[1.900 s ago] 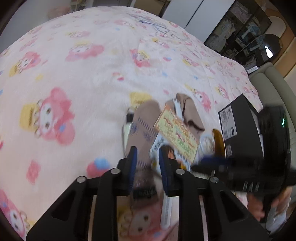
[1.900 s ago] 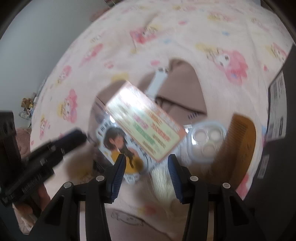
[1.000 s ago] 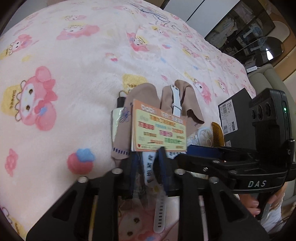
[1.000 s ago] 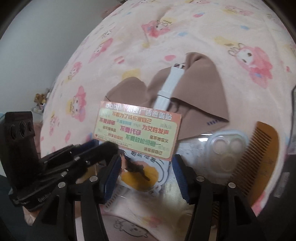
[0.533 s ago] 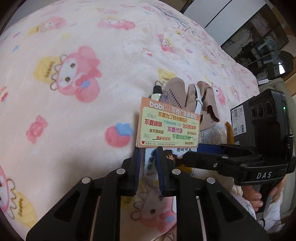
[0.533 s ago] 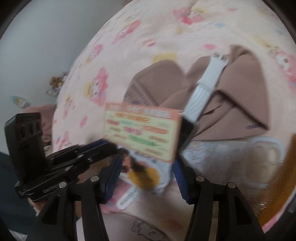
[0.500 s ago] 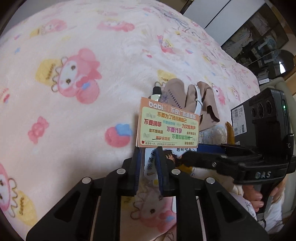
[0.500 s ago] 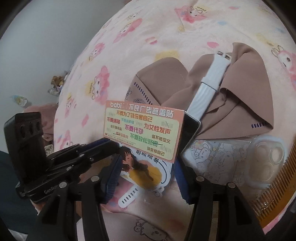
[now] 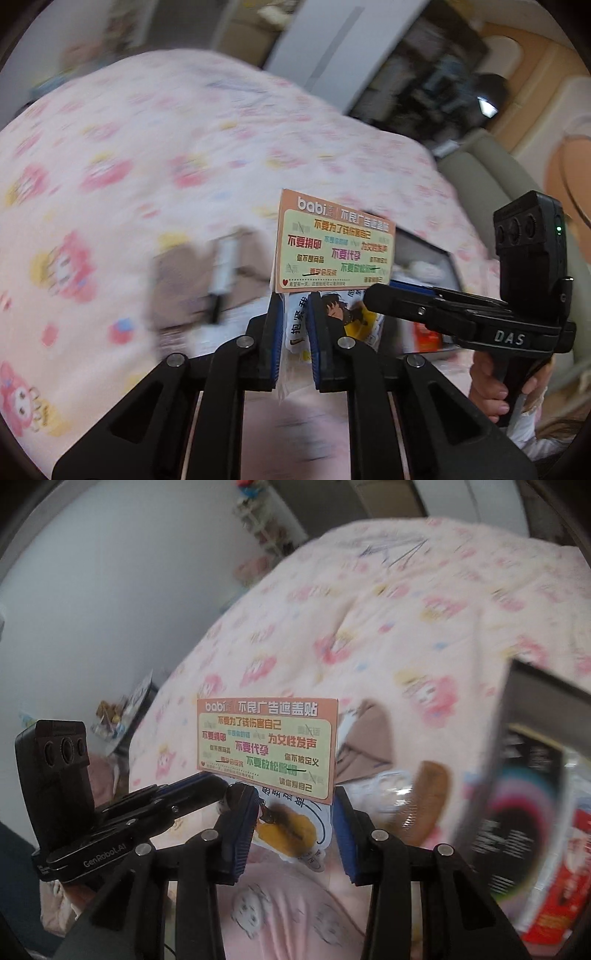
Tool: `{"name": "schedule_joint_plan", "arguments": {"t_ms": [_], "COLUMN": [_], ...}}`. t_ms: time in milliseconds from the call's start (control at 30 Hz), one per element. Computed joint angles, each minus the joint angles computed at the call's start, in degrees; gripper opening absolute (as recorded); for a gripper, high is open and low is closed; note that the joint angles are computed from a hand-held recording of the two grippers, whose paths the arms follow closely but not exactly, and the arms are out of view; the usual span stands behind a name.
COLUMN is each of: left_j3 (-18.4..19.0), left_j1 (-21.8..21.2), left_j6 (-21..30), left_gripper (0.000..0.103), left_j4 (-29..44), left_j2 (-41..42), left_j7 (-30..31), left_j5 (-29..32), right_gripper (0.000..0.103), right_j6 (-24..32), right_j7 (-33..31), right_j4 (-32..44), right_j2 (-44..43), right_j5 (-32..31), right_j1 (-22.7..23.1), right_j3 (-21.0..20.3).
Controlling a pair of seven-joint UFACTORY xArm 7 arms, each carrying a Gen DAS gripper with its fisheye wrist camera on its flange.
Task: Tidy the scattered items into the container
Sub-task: 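Lower the card into the black box and open the left tool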
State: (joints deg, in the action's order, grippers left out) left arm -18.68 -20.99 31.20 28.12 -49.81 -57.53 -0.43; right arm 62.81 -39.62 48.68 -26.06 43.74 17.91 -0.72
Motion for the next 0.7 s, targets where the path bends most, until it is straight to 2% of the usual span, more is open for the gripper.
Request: {"name": "schedule_joint_plan", "arguments": {"t_ms": [200,300,467,700], "left_j3": [-4.83,-6.12,-5.07,-1.04], "left_j1": [0.49,-0.54,-4.89,-10.31], "left_j6": [-9.69,-11.64,-8.26,-2.2], "left_gripper": [0.011,0.011,0.011,0.012], "left_j4": [15.44,23.47,34.79,42.38], "left_j2": [24.34,36.55,51.52,59.6], "left_j7": [0.42,-1.09,-2.06,0.28], "left_j5": [2.89,6.0,9.35,7.69], "right_gripper": [0.037,0.037,0.037,0.037], "right_j6": [3.46,4.82,5.8,3.72], "right_j7": [-3.31,-5.53,-9.24,-10.25], "right_j4": [2.46,4.71,8.19,7.91], "right_j2": [-1.3,2.33,12.01,17.46], "right_j5": [-5.21,-7.73,-10.75,-12.84], "right_j1": [-7.48,-11.77,-18.12,-24.21], "right_j3": [-7.49,-10.42,-11.72,-8.67]}}
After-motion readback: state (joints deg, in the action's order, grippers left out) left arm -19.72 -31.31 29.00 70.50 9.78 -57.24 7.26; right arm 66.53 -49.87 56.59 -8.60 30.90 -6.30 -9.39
